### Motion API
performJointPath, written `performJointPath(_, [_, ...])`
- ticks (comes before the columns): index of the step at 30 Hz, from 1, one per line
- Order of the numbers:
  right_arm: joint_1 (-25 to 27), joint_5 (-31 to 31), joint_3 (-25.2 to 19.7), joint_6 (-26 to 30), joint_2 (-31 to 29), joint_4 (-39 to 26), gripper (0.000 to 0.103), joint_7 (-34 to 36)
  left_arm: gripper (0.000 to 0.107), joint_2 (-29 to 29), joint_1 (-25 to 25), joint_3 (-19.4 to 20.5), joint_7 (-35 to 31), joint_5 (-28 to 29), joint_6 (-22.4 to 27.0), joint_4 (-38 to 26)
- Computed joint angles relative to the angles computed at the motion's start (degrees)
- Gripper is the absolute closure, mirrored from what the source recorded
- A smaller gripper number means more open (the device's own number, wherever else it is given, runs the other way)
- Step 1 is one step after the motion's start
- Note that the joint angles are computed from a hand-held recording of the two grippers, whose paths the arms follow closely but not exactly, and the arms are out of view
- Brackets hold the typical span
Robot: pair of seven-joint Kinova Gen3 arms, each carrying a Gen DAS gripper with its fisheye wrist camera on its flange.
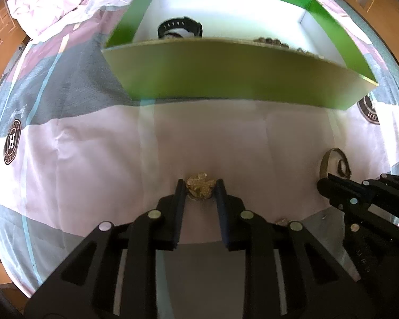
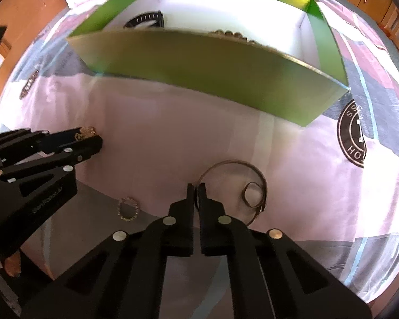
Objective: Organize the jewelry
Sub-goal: 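Close the right tool on the silver hoop while the left tool closes on the gold flower pendant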
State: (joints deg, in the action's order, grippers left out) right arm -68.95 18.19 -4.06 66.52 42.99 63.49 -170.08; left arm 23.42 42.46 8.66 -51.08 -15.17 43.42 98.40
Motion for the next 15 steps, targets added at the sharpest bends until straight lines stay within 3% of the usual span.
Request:
performJointPath(5, [-1.99,3.31,1.49,-1.38,-3.35,2.68,0.100,-3.92,0.084,-2.68,-0.68,-0.24,0.64,-0.35,-2.21,1.51])
performJointPath(9, [-3.39,7.40,2.22,0.74,-6.01,3.65,0.100,-6.30,0.084,-5.05,-0.45,-1.04,3.36,-2.33,-4.60,2.94])
performJointPath(15, [-1.68,8.94,0.21,0.46,-7.42,6.19,0.100,-7.89,0.084,-6.49,-1.44,-0.43,5.22,-3.87,-6.08,3.75])
